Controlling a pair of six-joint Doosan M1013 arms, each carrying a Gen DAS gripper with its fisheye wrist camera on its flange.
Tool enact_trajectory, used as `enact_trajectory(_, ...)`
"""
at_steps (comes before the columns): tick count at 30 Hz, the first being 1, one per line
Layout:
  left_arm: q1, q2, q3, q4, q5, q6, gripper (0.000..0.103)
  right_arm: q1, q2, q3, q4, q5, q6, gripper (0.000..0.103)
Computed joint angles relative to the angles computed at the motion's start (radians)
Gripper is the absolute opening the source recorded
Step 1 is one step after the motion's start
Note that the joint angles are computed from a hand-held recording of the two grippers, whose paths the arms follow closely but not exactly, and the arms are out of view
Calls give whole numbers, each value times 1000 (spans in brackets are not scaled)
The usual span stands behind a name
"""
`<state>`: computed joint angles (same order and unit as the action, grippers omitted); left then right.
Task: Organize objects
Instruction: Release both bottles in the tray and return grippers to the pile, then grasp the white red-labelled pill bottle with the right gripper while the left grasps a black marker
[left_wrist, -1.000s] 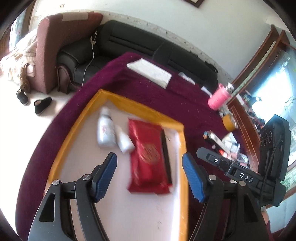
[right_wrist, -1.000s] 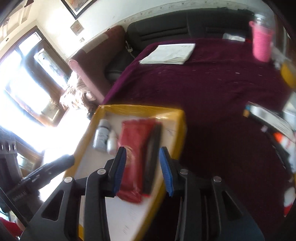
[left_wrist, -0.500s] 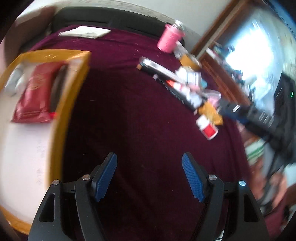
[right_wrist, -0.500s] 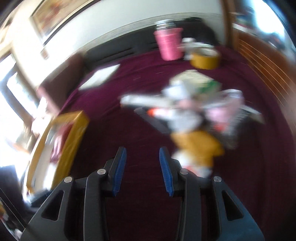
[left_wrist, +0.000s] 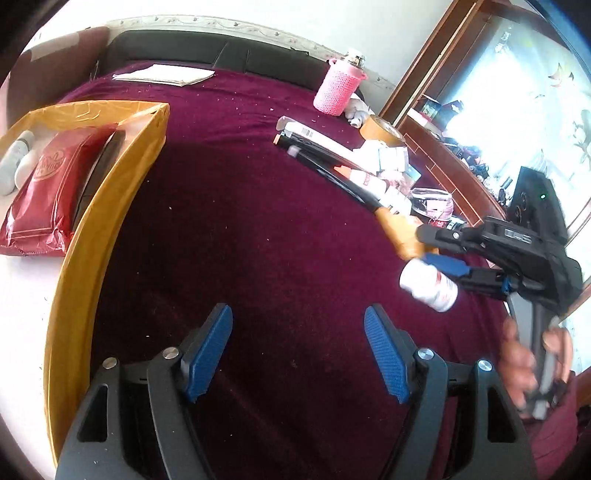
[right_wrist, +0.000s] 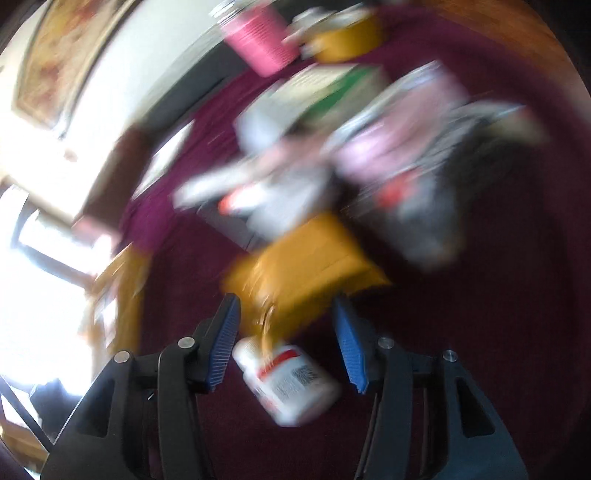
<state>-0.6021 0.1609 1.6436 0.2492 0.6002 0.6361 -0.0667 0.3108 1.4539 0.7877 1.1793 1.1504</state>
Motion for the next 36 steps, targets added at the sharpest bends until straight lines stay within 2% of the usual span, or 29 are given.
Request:
enact_trajectory(2, 0, 5, -7, -12, 2, 18, 75, 5, 6, 0, 59, 82, -59, 50)
enact_trajectory(3, 0, 5, -7, -18, 0, 27, 75, 12, -7, 8, 64, 84, -103, 50)
enact_trajectory(7, -2, 0, -3, -29, 0, 46, 80, 34, -62, 34, -42, -64, -134, 51)
enact_trajectory(8, -1, -2, 1, -29, -2, 46, 80, 36, -68, 36, -58, -77, -128, 51)
enact_trajectory(14, 1, -2, 3, -36, -6, 55, 81, 56, -83, 61, -153, -56, -142, 50)
enact_trajectory(18, 1, -4, 4, -35, -6, 52, 81, 85, -107, 97, -232, -80, -212, 50)
enact_trajectory(20, 1, -4, 4, -35, -6, 53, 81, 93, -111, 113, -238, -88, -241, 45)
enact_trajectory(21, -1, -4, 3, -28, -1, 50, 81, 98, -113, 117, -244, -84, -251, 33)
enact_trajectory(24, -10, 14, -46, -65, 92, 170, 80, 117, -129, 130, -321, -118, -247, 32)
enact_trajectory(26, -20, 12, -68, -57, 88, 214, 81, 123, -148, 148, -386, -168, -229, 32)
enact_trajectory(29, -26, 33, -126, -33, 83, 265, 81, 89, -163, 163, -419, -223, -180, 32)
enact_trajectory(32, -22, 99, -219, 13, 141, 284, 81, 29, -148, 154, -351, -235, -133, 32)
enact_trajectory(34, -1, 159, -297, 12, 209, 308, 81, -27, -121, 141, -227, -206, -137, 32)
enact_trajectory(36, 39, 207, -361, -56, 258, 266, 80, -61, -103, 139, -129, -173, -167, 32)
